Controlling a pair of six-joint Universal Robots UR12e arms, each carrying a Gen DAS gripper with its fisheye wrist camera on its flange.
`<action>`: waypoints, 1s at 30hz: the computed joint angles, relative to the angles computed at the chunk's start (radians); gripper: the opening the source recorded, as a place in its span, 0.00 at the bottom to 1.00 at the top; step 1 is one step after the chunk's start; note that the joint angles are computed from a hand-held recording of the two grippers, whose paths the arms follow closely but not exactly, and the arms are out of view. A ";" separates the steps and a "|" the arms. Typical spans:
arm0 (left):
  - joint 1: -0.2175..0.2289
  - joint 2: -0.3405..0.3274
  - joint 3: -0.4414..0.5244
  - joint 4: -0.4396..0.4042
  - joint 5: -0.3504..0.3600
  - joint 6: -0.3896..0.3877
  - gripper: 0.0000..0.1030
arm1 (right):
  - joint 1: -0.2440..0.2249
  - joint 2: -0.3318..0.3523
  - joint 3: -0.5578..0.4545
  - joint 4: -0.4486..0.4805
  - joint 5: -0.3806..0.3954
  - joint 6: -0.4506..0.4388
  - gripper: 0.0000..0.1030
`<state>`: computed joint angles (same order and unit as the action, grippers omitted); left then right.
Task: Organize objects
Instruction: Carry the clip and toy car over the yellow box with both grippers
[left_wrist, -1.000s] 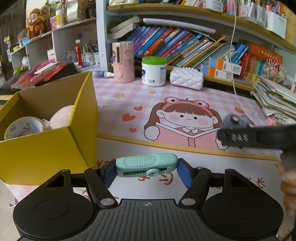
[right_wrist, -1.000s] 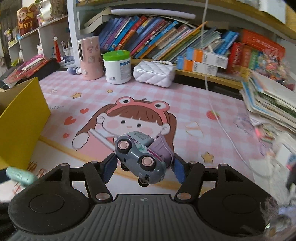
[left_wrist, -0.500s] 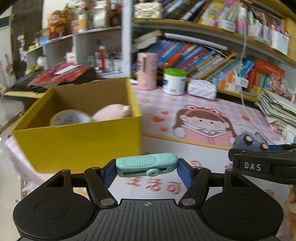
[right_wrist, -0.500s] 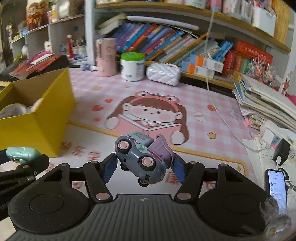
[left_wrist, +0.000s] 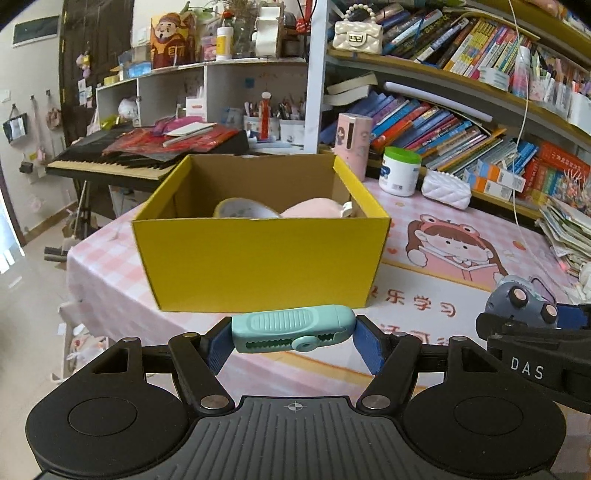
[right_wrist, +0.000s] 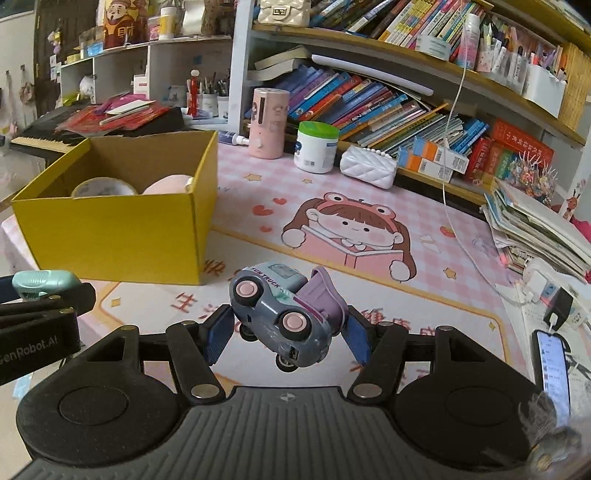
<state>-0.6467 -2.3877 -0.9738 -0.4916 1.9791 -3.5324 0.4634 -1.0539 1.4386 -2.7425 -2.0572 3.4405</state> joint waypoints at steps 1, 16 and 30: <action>0.001 0.007 -0.013 0.007 -0.002 0.007 0.67 | 0.004 -0.001 0.003 -0.001 -0.002 0.005 0.59; 0.020 0.097 -0.178 0.080 -0.014 0.074 0.67 | 0.056 0.015 -0.010 0.036 -0.002 0.091 0.59; 0.038 0.144 -0.259 0.124 0.017 0.050 0.67 | 0.085 0.051 -0.066 0.042 0.014 0.056 0.59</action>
